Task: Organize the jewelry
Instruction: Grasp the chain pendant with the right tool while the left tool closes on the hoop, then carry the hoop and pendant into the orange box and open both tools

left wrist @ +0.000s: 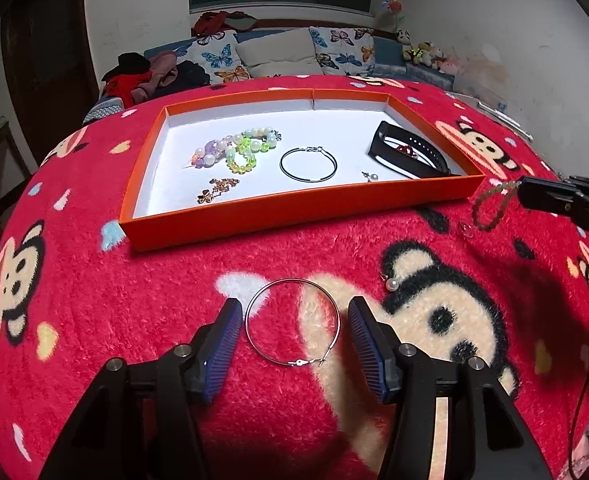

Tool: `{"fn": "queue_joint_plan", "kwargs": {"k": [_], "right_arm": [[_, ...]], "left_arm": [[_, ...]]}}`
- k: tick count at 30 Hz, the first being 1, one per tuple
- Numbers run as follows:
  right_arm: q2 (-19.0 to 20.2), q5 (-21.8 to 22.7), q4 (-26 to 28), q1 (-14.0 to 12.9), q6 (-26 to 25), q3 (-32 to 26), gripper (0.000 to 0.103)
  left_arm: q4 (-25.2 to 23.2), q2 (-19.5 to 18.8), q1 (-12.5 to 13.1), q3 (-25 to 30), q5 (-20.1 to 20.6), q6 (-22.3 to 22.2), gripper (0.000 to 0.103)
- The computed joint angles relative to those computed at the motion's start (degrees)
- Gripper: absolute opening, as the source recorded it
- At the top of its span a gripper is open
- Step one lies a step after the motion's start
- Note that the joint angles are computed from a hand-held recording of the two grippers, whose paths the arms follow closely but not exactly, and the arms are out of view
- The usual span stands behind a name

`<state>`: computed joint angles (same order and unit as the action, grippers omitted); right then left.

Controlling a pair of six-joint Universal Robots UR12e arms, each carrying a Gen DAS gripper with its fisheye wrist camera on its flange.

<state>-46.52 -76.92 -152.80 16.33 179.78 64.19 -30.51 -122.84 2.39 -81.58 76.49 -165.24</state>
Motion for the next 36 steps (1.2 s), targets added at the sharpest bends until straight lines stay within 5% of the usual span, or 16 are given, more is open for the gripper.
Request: {"fn": "queue_joint_plan", "kwargs": {"k": [14,26,36], "right_arm": [[0.1,0.1,-0.5,0.1,-0.6,-0.4,0.007],[0.5,1.0,-1.1,-0.1,-0.1,-1.9,0.007],[5.1,0.7,0.6,0.0,-0.2,-10.0,0.007]], "left_arm": [[0.4,-0.3,0.0,0.1,-0.6,3.0,0.052],[3.2,0.7,0.6,-0.2,-3.2,0.9,0.052],[3.8,-3.3,0.8,8.4,-2.0,-2.0,0.052]]}}
